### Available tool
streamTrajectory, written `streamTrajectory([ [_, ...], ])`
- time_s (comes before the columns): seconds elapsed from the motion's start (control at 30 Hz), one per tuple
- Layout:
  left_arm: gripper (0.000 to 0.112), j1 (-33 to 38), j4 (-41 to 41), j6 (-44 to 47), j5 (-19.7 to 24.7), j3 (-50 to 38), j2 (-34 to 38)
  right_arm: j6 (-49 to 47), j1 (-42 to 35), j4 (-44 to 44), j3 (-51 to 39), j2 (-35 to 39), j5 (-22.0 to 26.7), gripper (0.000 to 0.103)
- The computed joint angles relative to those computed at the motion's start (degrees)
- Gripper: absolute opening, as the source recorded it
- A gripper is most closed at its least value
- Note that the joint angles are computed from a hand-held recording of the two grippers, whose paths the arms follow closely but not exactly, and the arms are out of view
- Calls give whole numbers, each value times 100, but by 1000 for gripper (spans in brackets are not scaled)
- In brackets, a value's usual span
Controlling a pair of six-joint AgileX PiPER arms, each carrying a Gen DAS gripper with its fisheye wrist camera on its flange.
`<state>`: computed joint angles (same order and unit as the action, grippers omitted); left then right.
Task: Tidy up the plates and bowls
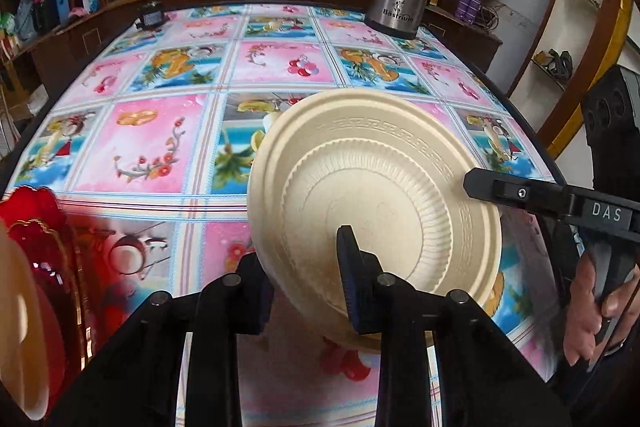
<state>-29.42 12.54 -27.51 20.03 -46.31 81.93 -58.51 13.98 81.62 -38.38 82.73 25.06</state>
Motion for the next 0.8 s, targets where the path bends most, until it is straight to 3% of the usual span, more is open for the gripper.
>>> streamTrajectory([
  [0.43,26,-406,2032,-1910,267,323,-664,-634,322,722,180,-243,-163,16],
  [0.8,26,-312,2358,-2143,279,638,-1181,260,858,99,-6,-381,-588,16],
])
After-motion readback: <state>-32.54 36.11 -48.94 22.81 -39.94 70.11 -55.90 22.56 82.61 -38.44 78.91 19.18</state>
